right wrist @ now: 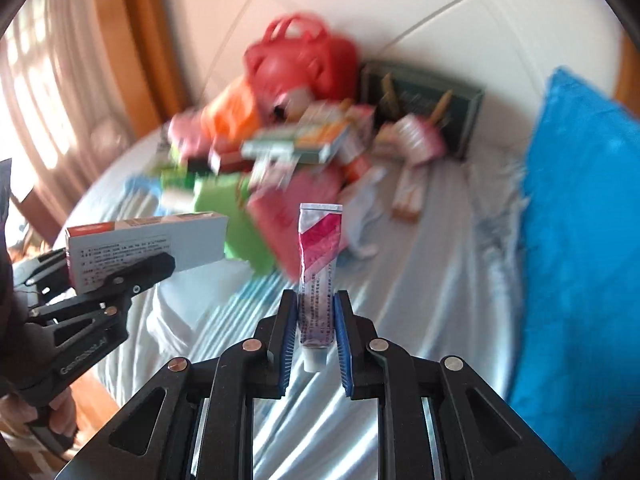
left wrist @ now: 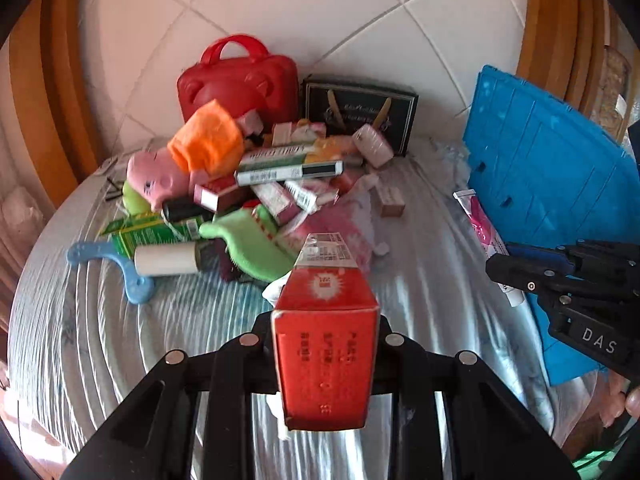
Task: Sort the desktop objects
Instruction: 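Carry the medicine box and ointment tube into the blue crate and open both tools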
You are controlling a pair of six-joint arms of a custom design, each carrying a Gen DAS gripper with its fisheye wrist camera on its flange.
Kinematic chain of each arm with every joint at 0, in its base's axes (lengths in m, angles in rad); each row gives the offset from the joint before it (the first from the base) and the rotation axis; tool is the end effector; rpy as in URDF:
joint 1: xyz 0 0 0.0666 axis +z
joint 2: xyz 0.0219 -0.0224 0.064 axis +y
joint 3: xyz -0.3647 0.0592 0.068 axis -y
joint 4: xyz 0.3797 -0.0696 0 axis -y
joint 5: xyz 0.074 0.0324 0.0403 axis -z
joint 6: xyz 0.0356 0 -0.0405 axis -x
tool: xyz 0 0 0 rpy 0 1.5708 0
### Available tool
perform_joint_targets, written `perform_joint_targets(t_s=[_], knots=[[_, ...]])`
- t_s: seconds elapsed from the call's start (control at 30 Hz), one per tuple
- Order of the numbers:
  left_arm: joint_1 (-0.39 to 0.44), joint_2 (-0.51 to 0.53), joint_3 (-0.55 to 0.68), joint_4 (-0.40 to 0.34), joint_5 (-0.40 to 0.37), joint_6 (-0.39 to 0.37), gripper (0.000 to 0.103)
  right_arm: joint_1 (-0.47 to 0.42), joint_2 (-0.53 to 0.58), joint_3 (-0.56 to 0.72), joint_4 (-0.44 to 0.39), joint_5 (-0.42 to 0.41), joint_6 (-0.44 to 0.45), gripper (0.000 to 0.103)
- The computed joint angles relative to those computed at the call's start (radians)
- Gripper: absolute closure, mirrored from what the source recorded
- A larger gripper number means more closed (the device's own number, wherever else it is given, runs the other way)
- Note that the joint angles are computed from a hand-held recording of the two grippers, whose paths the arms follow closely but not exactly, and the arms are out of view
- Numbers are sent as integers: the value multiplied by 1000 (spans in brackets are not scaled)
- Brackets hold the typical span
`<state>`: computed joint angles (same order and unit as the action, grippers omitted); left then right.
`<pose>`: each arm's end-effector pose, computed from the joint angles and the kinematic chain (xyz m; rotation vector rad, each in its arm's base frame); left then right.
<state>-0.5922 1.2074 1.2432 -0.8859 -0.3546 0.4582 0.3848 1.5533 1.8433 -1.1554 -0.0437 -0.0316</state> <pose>0.3435 -0.2167 0.4284 -0.0010 2.3541 -0.0796 0.4799 0.1956 0.5215 -0.4497 2.4080 0.2387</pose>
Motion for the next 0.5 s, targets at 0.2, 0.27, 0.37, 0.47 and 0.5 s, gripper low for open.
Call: perform_joint_targets(t_s=[0.2, 0.27, 0.37, 0.47, 0.5], knots=[[-97, 52, 167, 61, -101, -103, 78, -48, -98, 41, 46, 64, -34, 84], [-122, 80, 225, 84, -110, -139, 78, -69, -120, 67, 50, 90, -43, 84], [-163, 132, 326, 129, -117, -201, 78, -114, -158, 89, 59, 133, -49, 84], [-210, 207, 462, 150, -128, -266, 78, -185, -186, 113, 53, 151, -60, 84], [-226, 242, 523, 150, -126, -283, 78, -213, -196, 120, 50, 161, -60, 84]])
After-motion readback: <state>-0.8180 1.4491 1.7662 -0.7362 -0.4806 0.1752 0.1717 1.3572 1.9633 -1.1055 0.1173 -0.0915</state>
